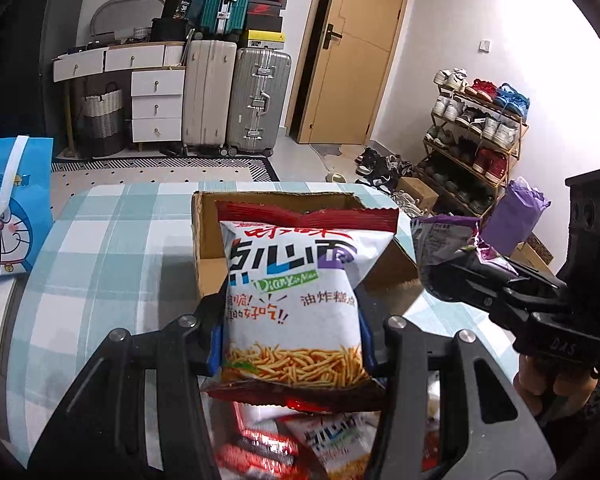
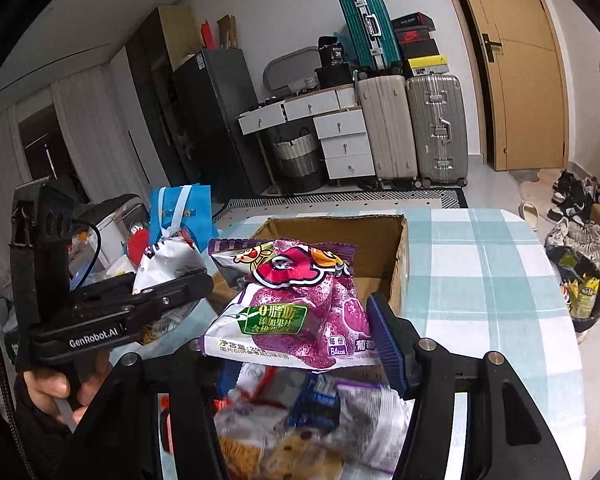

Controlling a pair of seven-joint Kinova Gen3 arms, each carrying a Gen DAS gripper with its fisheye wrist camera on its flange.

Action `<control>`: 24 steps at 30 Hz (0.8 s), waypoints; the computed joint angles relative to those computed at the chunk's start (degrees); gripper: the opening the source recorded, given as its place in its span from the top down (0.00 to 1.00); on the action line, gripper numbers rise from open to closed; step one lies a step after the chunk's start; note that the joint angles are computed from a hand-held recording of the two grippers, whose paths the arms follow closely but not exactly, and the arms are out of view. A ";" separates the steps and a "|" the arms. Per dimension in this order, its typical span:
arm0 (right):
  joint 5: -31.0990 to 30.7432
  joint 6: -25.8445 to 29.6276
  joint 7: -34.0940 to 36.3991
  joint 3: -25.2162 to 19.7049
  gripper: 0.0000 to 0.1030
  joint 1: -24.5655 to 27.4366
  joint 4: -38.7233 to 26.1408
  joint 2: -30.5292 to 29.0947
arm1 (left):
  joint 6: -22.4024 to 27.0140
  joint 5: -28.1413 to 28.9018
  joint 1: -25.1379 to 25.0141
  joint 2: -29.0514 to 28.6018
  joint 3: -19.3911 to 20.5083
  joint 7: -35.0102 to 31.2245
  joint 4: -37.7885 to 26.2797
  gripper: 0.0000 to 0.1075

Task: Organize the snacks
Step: 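Carry both bags over the cardboard box with both grippers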

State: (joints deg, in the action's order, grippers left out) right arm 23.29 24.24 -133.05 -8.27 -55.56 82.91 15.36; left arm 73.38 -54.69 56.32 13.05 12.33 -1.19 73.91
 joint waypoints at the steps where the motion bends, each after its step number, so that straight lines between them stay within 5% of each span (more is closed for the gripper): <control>1: -0.05 -0.07 0.24 -0.03 0.44 0.13 -0.60 0.54 | -0.76 0.35 -0.76 0.13 -0.22 -0.74 -0.17 0.57; 10: -5.53 -0.49 5.26 -0.13 0.44 2.05 -5.27 5.03 | -6.42 5.64 -7.04 3.63 -3.69 -9.79 -4.77 0.57; 24: -11.63 0.47 11.83 0.16 0.44 3.43 -8.76 8.59 | -10.73 9.31 -7.43 9.45 -9.70 -14.66 -8.34 0.57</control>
State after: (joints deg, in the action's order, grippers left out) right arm 11.66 24.71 -121.22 -8.11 -52.13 74.14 23.96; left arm 62.65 -45.39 48.89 22.50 2.63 -15.85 65.57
